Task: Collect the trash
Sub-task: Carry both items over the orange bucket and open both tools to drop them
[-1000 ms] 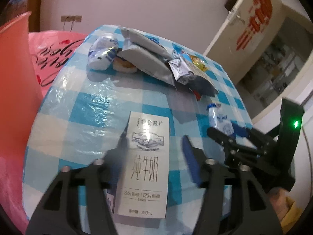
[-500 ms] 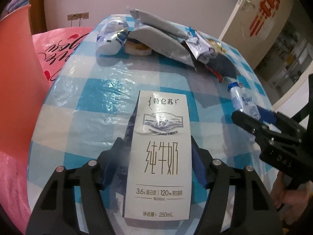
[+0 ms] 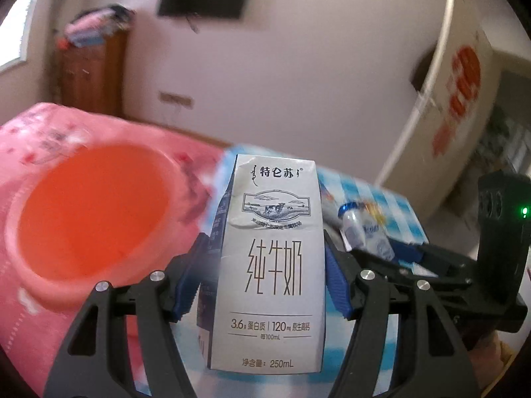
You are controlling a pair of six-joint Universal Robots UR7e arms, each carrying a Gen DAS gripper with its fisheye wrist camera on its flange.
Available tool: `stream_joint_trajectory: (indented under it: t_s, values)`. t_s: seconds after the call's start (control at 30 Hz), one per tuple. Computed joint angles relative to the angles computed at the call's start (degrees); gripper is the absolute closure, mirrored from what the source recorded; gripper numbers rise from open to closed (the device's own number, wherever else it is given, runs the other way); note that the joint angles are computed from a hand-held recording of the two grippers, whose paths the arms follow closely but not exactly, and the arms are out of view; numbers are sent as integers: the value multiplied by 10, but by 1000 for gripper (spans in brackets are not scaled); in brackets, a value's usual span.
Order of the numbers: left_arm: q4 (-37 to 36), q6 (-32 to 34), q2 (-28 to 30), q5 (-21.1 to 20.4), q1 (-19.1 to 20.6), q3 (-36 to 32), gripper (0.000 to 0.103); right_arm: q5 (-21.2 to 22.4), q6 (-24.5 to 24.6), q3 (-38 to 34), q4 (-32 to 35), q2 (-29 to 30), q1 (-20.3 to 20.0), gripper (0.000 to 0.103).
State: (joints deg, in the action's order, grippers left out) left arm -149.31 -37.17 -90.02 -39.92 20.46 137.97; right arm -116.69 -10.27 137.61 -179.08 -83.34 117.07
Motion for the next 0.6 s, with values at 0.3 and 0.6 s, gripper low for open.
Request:
stream_joint_trajectory:
  t_s: [0.3,0.6]
  values:
    - [146,-72,-68,141,43,-39,37,91,-23,-156,24,161,37,43]
    - [161,-109,-72,126,111,-45,25,145,0,-208,58,233,19,22]
